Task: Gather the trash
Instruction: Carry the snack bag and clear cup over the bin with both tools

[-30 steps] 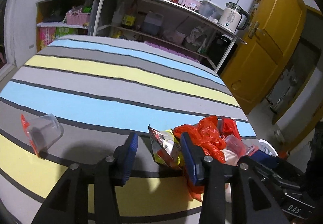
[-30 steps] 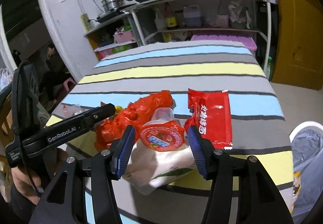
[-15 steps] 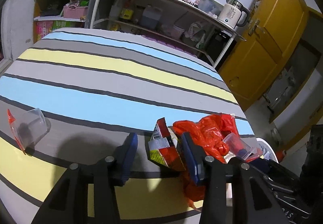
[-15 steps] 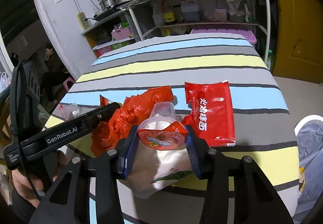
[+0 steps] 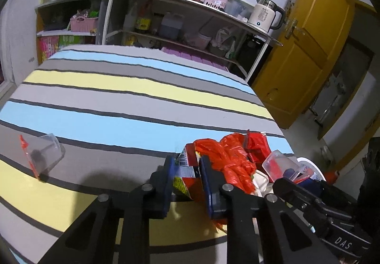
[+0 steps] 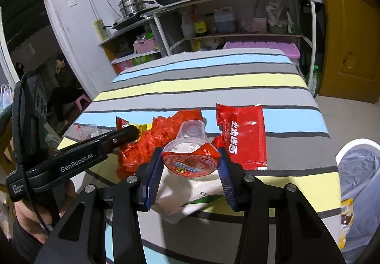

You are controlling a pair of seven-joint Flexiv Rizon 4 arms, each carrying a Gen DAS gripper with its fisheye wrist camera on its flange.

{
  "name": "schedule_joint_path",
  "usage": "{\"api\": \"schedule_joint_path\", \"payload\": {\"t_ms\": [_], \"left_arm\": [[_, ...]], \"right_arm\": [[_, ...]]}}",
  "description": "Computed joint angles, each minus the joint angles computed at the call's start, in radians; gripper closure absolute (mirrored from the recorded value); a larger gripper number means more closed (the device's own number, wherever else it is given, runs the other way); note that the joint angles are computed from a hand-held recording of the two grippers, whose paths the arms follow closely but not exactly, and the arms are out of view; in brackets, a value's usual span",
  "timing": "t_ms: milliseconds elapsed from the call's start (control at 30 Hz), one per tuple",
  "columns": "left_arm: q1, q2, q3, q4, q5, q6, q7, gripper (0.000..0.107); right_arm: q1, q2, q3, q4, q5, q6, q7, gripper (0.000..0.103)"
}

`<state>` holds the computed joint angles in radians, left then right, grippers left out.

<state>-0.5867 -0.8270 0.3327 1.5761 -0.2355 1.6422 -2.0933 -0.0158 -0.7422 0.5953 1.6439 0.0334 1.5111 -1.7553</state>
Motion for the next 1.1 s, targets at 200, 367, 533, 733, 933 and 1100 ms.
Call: {"api": "schedule_joint_path", "payload": {"t_ms": [200,367,533,733,933,1100], "left_arm": [[-0.082,0.022,0.092,0.039,0.001,0.018,-0.027,0.087],[-0.153,0.043,0.162,0.075,-0.013,0.038,-0.040,0.087],[-0.222,0.057,0.216,0.093,-0.032,0.049,-0.025,0.087],[-0.288,0.060,0.258,0.091,-0.053,0.055,0.000,0.087],[-0.330,0.053,0.275,0.069,-0.061,0.049,0.024,0.087],[-0.340,0.050,0.264,0.047,-0.059,0.046,0.041,0.087]], "right_arm": [[-0.035,0.026,0.033,0.038,0.007,0.033,-0.016,0.057],[-0.071,0.048,0.063,0.075,0.000,0.062,-0.019,0.057],[-0.105,0.075,0.083,0.122,-0.026,0.101,-0.004,0.057],[-0.152,0.108,0.097,0.189,-0.082,0.162,0.036,0.057],[-0.177,0.143,0.081,0.250,-0.137,0.208,0.098,0.057],[-0.200,0.167,0.065,0.295,-0.184,0.244,0.150,0.057]]}}
